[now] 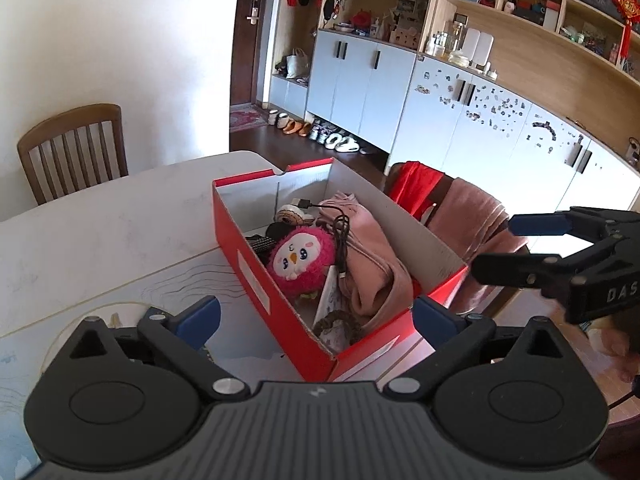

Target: Organize objects

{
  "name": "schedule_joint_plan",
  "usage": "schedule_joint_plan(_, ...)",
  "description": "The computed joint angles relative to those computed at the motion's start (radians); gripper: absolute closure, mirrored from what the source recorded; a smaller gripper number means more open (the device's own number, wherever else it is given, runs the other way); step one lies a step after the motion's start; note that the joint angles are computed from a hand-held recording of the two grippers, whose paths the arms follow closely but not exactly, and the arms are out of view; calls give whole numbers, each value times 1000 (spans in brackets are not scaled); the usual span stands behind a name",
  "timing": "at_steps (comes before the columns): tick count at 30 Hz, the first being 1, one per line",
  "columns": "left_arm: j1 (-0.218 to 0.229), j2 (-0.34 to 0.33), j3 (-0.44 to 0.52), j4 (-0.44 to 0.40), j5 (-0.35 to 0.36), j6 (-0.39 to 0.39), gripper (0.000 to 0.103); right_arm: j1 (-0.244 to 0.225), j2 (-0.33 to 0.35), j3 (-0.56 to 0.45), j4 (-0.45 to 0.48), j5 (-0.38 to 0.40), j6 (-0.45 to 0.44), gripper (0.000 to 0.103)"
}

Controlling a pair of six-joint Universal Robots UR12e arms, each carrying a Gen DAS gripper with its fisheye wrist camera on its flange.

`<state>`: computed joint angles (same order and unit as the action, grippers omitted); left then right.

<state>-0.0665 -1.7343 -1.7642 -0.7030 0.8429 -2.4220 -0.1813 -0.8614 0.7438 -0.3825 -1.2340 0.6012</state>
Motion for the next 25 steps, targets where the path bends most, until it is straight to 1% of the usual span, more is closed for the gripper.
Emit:
schedule_joint_plan(3, 3, 3, -12, 32, -1, -7, 0, -4, 1, 2, -3, 12, 0, 0)
schedule_joint_plan(7, 3, 5, -17, 50, 3, -10, 0, -6, -1, 9, -12, 10, 11, 0)
schedule_joint_plan(19, 8, 5, -15, 23, -7, 9, 0, -12, -8, 27, -37, 10, 45, 0)
schedule_joint_plan(22, 8, 2, -18, 37, 1, 5, 0, -11, -17, 40, -57, 11, 69, 0)
schedule_joint_plan(25, 9, -1, -14, 27, 2, 9, 0, -10, -22, 50, -72, 8, 85, 0)
